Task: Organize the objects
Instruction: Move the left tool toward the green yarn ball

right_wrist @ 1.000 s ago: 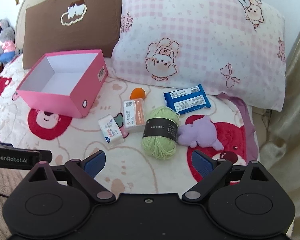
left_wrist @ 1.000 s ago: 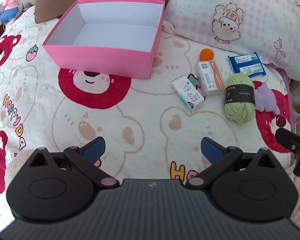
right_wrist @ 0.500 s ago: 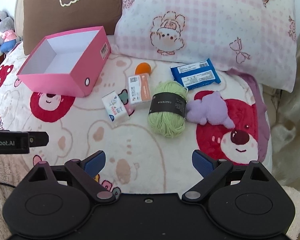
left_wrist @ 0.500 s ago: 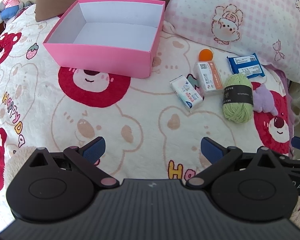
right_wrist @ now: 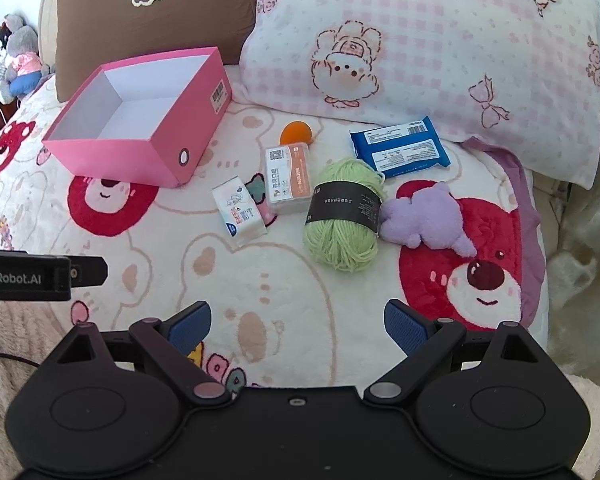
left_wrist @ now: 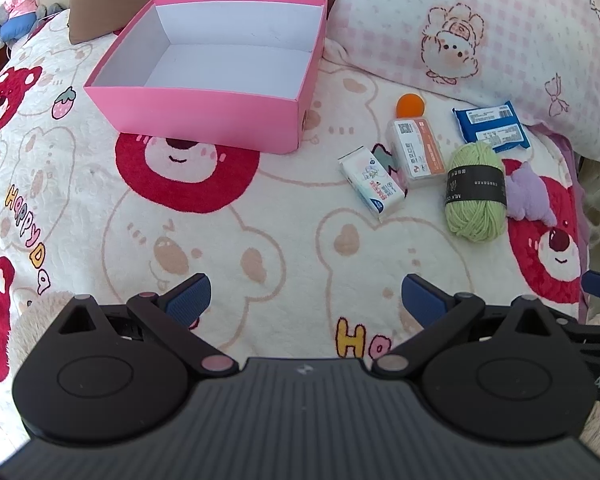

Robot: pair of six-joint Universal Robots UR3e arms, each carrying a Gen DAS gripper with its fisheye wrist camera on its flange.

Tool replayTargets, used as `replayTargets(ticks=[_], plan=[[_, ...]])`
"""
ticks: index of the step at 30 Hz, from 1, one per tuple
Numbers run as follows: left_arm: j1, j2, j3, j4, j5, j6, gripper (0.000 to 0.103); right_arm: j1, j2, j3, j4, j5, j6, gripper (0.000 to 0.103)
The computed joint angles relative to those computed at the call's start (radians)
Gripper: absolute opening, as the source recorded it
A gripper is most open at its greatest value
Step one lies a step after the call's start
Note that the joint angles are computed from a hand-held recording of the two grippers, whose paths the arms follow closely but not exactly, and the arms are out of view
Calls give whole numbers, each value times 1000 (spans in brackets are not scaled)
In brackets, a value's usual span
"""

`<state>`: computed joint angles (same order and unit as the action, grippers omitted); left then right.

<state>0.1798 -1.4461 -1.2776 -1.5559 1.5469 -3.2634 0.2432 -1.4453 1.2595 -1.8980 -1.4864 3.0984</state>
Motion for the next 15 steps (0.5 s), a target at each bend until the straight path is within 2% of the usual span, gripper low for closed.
replayTargets(ticks=[8, 13, 15], plan=[[-10, -2, 30, -25, -11, 21, 103, -15, -44, 56, -48, 4, -27, 96], [23, -14, 72, -42, -34, -8, 103, -66, -142, 216, -226, 59, -132, 96], [30, -23, 87, -38, -47, -10, 103, -87, -168, 286, -340, 77, -152, 96]])
